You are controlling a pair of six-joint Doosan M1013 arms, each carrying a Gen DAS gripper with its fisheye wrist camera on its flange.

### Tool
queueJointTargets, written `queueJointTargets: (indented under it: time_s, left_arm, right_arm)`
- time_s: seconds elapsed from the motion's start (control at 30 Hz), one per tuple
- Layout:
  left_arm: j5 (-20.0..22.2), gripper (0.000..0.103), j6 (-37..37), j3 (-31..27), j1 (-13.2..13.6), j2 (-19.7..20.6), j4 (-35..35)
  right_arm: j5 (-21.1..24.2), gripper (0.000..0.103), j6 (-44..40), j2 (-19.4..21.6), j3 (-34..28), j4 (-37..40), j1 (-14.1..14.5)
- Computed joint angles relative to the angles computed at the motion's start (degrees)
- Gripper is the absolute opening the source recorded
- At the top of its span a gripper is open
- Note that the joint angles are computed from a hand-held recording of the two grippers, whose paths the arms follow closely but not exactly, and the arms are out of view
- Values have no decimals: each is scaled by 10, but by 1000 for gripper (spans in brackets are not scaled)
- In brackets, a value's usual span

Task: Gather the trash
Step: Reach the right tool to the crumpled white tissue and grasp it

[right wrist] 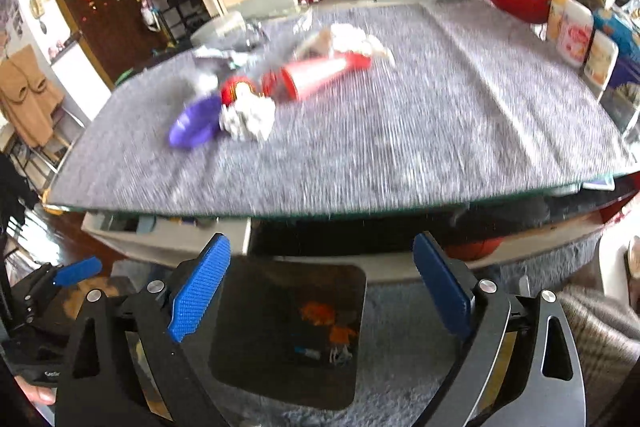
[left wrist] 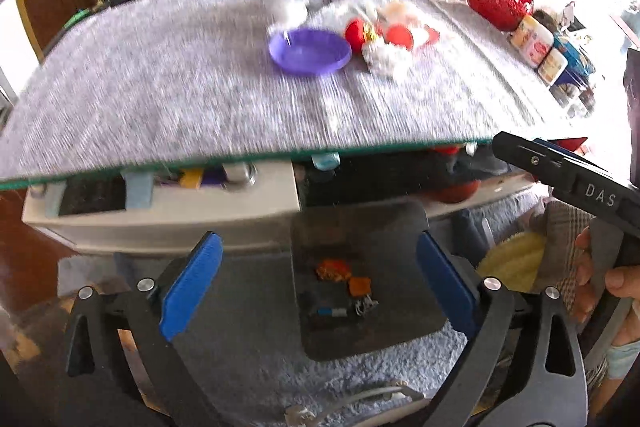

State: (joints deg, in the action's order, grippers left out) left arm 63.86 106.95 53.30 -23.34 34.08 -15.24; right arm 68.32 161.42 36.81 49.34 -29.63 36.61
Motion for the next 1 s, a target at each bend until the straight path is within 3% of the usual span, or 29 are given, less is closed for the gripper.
queueJointTargets:
  time_s: [0.43,0.57,0.8,1.0]
  left_arm:
    - [31,95,-23,-118,-3,67,29]
    - [46,95,-24,-148,-4,87,26]
    - [72,95,-34,-207,-7,124,27]
    - [93,95,-44,-257,-8,155,21]
  right_arm:
    - [-27,92,-80,46,-84,45,-32]
    - [-19,72,-123,74,-126,82,-43]
    - [-14,58,-153,104,-165,114,-55]
    - [-16,33,-175,111,-173,121,-60]
